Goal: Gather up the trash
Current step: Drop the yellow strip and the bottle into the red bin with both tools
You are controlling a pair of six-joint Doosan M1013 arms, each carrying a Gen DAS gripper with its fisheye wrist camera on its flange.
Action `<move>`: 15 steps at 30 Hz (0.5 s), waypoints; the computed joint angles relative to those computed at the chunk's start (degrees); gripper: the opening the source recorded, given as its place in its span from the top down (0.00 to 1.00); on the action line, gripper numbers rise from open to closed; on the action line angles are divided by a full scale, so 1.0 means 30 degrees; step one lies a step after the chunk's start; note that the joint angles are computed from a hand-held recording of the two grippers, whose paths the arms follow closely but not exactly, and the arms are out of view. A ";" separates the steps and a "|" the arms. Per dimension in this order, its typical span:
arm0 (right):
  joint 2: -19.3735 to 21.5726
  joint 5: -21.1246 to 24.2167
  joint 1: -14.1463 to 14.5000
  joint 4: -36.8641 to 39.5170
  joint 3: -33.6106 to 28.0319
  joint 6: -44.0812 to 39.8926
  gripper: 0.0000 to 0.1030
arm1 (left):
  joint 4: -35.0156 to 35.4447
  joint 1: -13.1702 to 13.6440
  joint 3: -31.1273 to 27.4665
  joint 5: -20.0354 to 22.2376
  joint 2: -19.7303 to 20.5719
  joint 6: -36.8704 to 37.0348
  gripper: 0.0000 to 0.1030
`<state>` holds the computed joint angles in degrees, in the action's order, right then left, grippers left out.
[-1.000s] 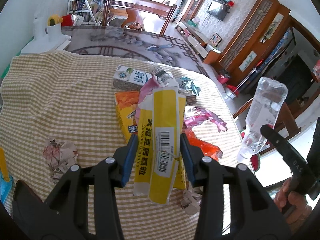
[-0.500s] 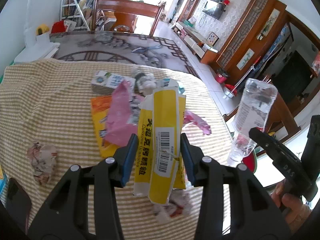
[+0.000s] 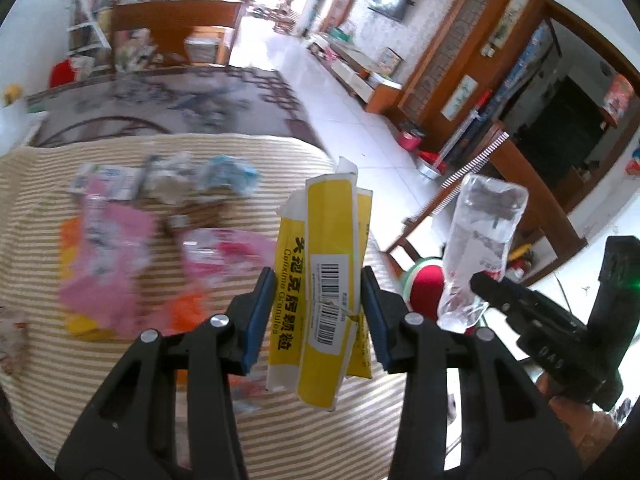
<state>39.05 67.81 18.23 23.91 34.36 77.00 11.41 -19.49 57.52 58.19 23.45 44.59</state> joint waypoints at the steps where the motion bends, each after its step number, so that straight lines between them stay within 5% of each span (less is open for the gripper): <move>1: -0.0006 0.0078 -0.0201 -0.0099 0.0056 0.0309 0.72 | -0.0399 -0.0110 -0.0632 0.0170 0.0472 0.0483 0.60; 10: -0.0327 0.0144 -0.1989 -0.0963 0.0966 0.2338 0.72 | -0.4251 -0.0932 -0.6981 0.1810 0.4845 0.4509 0.60; 15: -0.0115 0.0355 -0.2743 -0.1072 0.0771 0.2976 0.72 | -0.4471 -0.1493 -1.2635 0.4864 0.8132 0.5802 0.60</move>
<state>38.70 68.88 10.00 20.70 36.67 85.92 -2.00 -23.97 19.61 72.78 47.84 61.99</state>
